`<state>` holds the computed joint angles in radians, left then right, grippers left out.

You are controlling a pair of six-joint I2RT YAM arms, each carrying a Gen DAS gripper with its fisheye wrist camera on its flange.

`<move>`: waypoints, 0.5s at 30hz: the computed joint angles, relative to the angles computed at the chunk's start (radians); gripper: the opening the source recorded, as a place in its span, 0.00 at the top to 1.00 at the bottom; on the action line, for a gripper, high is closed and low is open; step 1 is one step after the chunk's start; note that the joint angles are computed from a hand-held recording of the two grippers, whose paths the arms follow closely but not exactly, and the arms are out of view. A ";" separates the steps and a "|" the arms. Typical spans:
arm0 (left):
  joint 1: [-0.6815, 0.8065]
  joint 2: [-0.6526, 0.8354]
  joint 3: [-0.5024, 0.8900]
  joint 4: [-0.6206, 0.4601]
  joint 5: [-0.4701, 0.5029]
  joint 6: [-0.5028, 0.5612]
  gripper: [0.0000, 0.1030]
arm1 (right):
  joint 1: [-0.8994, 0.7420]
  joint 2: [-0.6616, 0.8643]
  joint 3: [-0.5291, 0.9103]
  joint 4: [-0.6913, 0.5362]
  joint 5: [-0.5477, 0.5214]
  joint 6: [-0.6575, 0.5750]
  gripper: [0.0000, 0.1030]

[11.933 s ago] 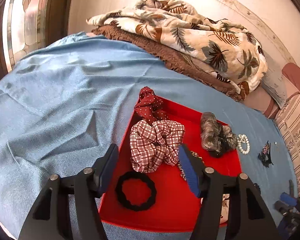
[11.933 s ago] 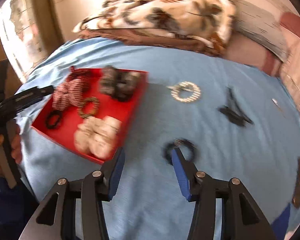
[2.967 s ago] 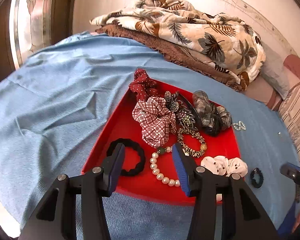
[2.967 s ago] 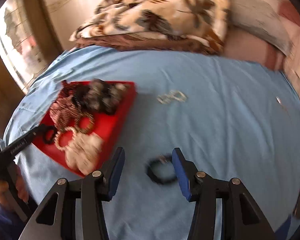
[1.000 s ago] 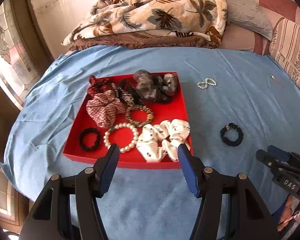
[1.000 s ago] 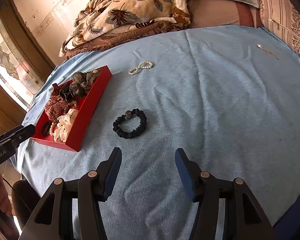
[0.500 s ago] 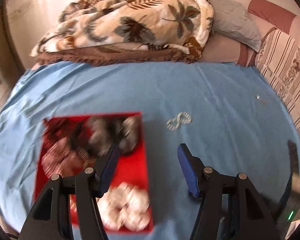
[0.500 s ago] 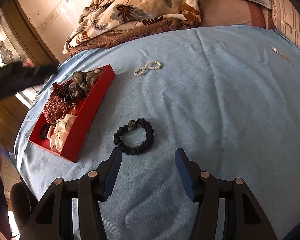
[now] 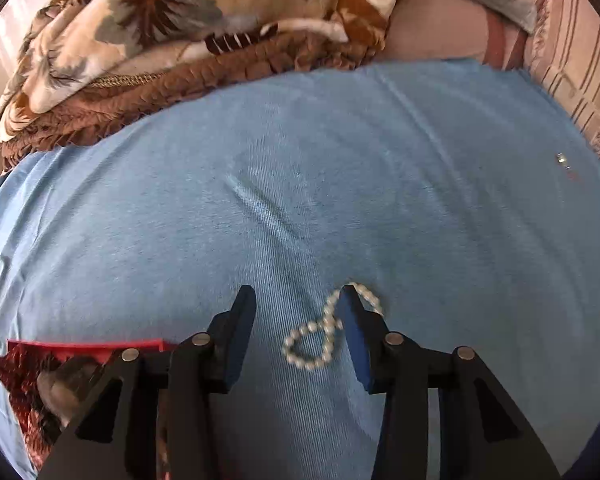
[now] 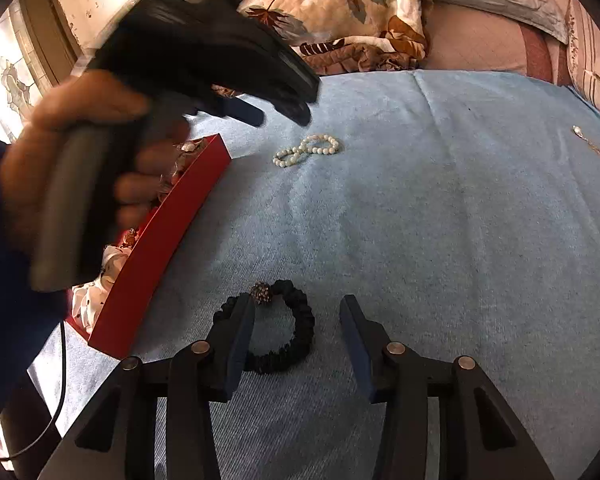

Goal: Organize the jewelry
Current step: 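Grasp the pearl infinity bracelet with the left tool while the right grasps the black beaded bracelet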

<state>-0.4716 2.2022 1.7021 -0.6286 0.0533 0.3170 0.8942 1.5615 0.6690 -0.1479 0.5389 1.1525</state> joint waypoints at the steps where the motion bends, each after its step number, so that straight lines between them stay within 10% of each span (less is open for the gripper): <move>1: -0.003 0.014 0.006 0.006 -0.008 0.000 0.59 | -0.002 0.003 -0.001 0.005 0.000 -0.003 0.55; 8: 0.004 0.054 0.016 0.031 0.019 -0.005 0.60 | -0.008 0.027 0.014 0.010 -0.005 -0.024 0.58; 11: 0.009 0.058 0.028 -0.012 0.072 0.012 0.95 | -0.006 0.044 0.030 0.001 -0.005 -0.041 0.77; 15: -0.009 0.013 -0.031 -0.014 0.081 0.035 1.00 | 0.001 0.027 0.012 0.020 -0.004 -0.042 0.91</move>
